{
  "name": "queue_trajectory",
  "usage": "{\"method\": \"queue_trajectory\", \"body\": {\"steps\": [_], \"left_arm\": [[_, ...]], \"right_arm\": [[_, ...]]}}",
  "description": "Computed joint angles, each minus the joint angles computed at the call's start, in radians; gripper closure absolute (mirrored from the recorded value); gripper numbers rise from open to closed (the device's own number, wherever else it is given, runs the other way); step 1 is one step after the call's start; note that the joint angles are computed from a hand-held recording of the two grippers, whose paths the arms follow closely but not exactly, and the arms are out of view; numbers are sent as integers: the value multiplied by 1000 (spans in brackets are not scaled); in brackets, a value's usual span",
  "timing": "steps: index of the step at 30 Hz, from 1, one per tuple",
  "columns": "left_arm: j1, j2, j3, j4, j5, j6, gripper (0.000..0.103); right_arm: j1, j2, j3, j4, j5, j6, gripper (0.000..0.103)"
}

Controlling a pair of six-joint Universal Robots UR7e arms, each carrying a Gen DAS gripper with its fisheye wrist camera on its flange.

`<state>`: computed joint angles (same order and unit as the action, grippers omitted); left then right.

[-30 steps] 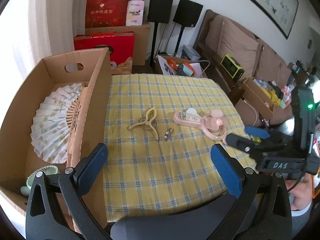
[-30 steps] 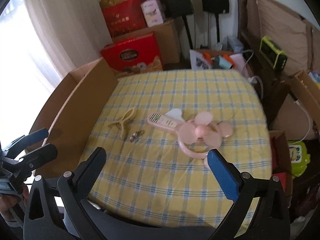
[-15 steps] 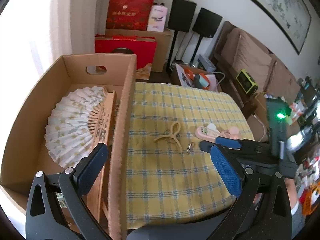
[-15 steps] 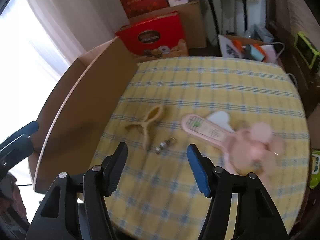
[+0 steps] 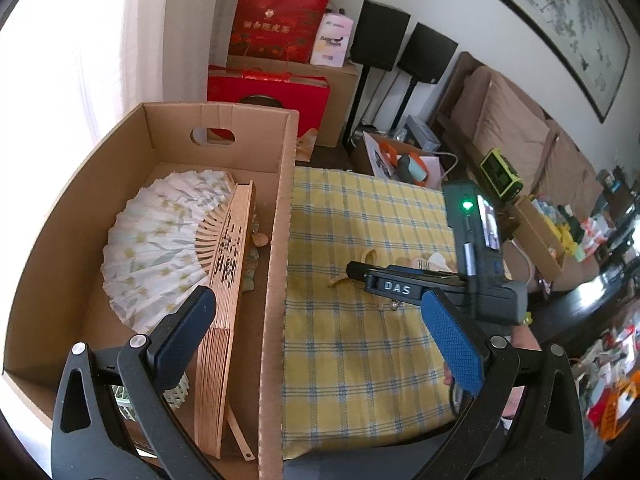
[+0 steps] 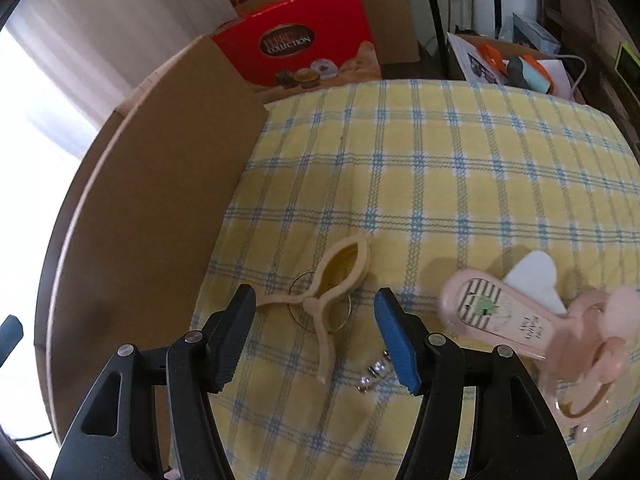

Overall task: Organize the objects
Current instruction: 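Move the right tool to the cream plastic clip and close on it, then lift the cream clip with the right gripper while the left gripper grasps the metal keychain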

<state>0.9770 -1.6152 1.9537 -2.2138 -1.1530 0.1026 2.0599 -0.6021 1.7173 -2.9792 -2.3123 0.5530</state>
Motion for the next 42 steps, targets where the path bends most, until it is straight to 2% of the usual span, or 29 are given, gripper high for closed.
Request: {"method": "queue_trajectory", "body": {"steps": [3,7,8,9,10,11,12,19,24,27,34,39,42], "left_arm": [[4,-1,2,1,-6,-1,0],[7,-5,6,8,-12,-8,0],[9,-3,5,10,-13,-7,0],[10,-3,6,11,-15,-6,0],[10,-4,7,13,-16,-7,0],[9,-6,8,15,-17,-7,0],[9,-6,9,17,-18,-8,0],[-1,-16,17,28,-29,-11,0],[-23,-25,31,36,-34,-11,0],[-42,-26,44,44,-34,-16,0],[-96,-4,93,52,-38,2,0],[-122,36,110,45,-35,3,1],[-124,75,113,13,-24,16,5]], "right_arm": [[-3,17,-20,13,-15,6,39],[4,50,-60,28,-65,-31,40],[4,55,-66,31,-75,-37,47],[5,61,-73,36,-88,-40,63],[5,65,-75,35,-101,-47,71],[3,65,-74,30,-101,-48,76],[0,62,-66,12,-95,-51,77],[4,29,-18,-41,-46,-85,78],[43,-18,39,-111,-45,-113,78],[76,-59,80,-129,-76,-112,78],[133,-170,199,-118,-141,-54,77],[148,-237,284,-128,-166,-2,77],[155,-274,329,-141,-179,25,77]]}}
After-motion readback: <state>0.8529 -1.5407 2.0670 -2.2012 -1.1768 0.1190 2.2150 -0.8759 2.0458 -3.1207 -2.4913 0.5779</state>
